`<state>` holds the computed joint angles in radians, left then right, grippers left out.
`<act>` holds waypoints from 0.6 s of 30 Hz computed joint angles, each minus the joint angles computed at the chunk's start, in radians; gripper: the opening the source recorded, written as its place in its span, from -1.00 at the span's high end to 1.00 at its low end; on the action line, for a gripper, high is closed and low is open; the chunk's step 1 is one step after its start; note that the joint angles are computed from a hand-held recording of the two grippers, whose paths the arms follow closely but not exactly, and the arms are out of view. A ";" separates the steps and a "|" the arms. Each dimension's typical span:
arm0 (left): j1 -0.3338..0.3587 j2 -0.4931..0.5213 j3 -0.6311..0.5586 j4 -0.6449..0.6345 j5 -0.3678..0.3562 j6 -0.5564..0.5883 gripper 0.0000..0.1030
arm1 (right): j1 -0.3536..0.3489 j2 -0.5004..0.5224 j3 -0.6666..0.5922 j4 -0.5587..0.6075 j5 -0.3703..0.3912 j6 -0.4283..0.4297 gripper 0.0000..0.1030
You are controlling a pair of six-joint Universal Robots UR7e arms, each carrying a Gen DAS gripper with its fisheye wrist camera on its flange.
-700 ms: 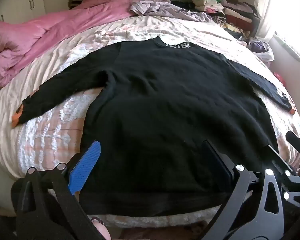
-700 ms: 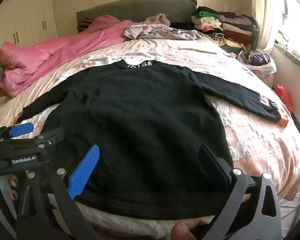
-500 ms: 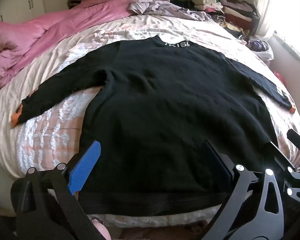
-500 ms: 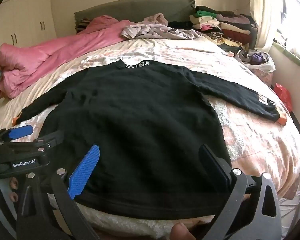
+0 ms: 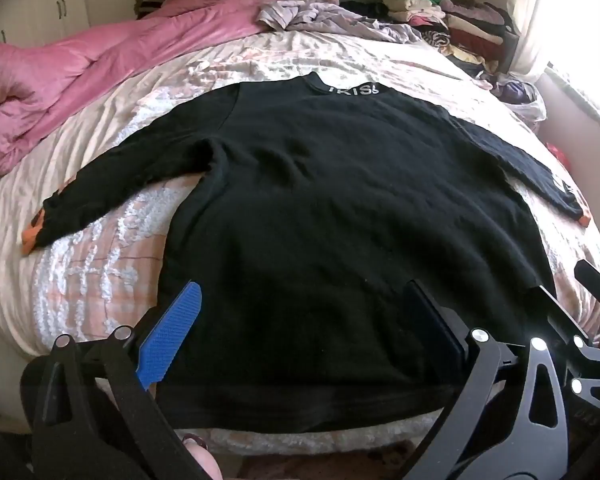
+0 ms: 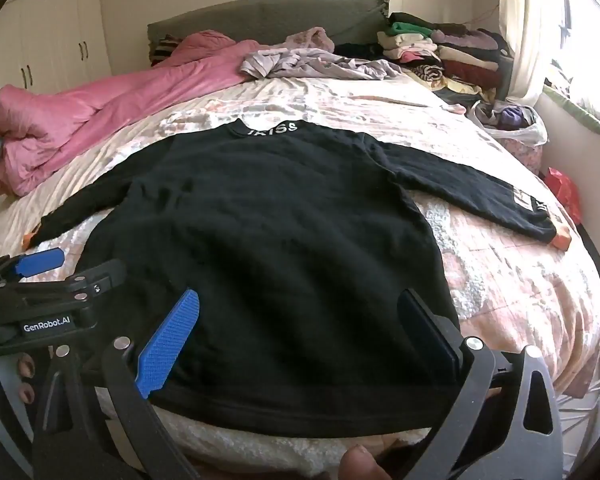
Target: Fold small clothes
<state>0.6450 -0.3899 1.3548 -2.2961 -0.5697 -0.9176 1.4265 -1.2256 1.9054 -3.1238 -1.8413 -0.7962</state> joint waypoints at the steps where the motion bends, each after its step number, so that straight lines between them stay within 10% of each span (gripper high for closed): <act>1: 0.000 0.000 -0.001 0.001 0.000 0.000 -0.84 | -0.001 0.000 -0.001 0.003 0.002 0.001 -0.92; 18: -0.001 0.001 0.000 0.002 0.004 -0.001 -0.84 | 0.001 -0.002 0.008 -0.007 -0.001 0.001 -0.92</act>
